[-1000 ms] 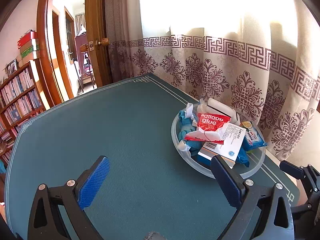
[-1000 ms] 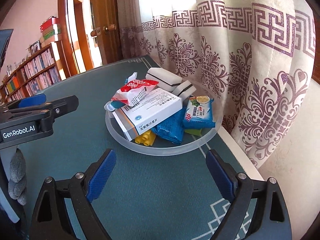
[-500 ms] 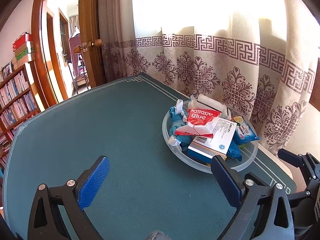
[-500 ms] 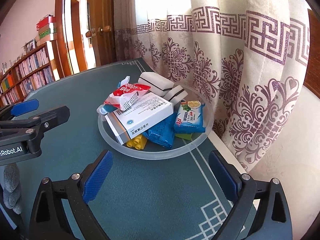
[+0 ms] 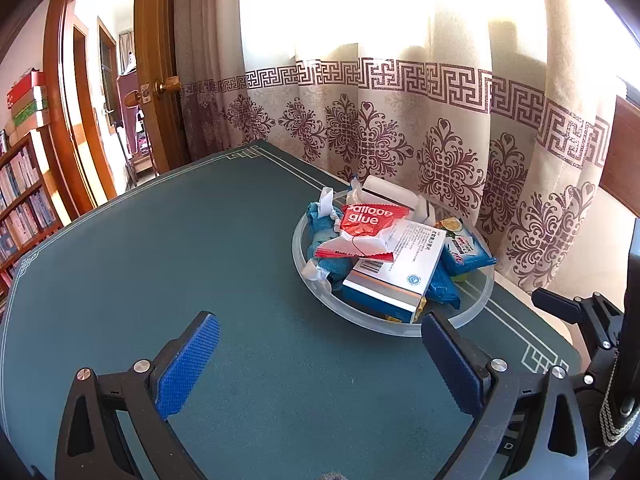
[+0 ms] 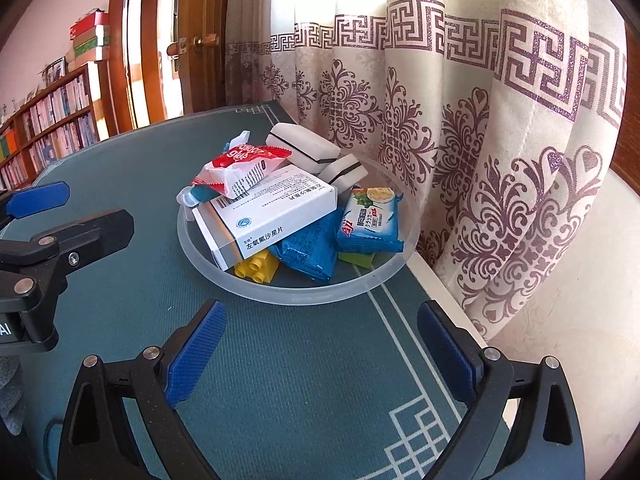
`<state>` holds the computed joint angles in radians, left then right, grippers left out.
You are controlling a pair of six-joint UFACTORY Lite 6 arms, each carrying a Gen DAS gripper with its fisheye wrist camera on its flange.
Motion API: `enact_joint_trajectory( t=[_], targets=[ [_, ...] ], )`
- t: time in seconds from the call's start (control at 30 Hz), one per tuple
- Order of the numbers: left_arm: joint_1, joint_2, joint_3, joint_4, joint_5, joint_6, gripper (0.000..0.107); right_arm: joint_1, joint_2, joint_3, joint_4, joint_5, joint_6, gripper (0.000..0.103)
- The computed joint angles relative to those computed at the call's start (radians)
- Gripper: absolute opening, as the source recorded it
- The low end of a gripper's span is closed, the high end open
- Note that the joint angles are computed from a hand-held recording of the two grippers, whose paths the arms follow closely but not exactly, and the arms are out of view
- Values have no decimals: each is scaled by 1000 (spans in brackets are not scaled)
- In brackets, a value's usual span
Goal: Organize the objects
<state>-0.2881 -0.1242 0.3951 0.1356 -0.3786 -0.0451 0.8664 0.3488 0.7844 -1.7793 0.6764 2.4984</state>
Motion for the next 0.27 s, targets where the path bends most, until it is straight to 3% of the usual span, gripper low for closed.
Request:
enact_joint_trajectory(
  t=[0.27],
  targets=[
    [-11,5,-1,-45,2,46,103,8,0,-4,-17,-4,17,97]
  ],
)
